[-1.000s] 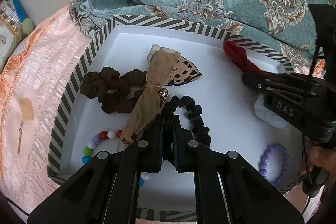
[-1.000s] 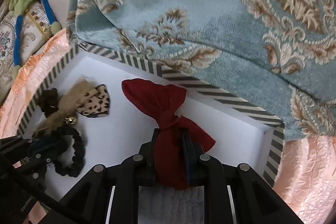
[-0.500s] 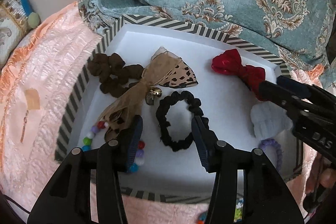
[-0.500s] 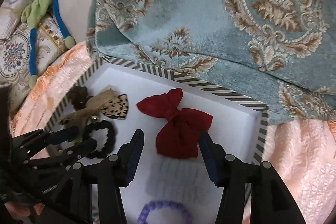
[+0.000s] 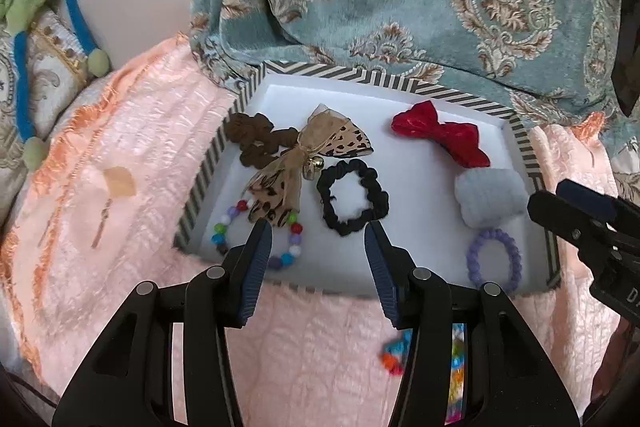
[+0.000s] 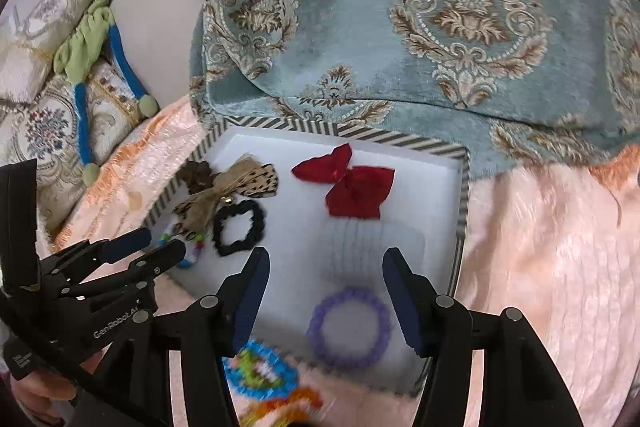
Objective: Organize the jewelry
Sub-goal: 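Lift both open tools out of the tray back over the quilt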
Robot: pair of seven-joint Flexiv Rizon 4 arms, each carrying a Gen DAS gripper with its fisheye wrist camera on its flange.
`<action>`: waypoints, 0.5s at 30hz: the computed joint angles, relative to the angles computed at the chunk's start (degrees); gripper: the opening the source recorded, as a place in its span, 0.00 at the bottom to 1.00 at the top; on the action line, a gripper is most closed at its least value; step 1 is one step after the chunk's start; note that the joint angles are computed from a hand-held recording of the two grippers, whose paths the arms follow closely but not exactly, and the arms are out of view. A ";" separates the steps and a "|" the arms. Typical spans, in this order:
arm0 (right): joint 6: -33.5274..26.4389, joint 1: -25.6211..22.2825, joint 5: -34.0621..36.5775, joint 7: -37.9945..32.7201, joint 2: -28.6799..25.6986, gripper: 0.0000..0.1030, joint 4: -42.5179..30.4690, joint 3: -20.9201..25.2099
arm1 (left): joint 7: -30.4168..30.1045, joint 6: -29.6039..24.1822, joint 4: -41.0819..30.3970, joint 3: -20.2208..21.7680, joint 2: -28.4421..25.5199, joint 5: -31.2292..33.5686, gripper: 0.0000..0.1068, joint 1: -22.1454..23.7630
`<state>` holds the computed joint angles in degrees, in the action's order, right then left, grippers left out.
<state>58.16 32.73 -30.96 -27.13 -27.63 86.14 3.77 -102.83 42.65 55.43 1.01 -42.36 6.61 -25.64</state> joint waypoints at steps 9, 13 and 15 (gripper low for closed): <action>0.37 2.01 -5.15 8.21 7.13 0.60 9.04 0.78 | -1.01 5.53 12.91 -0.84 8.82 0.76 0.50 0.35; -0.06 1.71 -6.60 12.25 10.32 0.60 13.46 2.64 | -0.75 7.89 19.55 -2.18 12.95 -1.42 0.58 1.81; -0.30 1.68 -6.91 14.20 11.77 0.60 15.90 3.76 | -0.43 8.52 22.59 -2.76 14.87 -2.61 0.59 2.53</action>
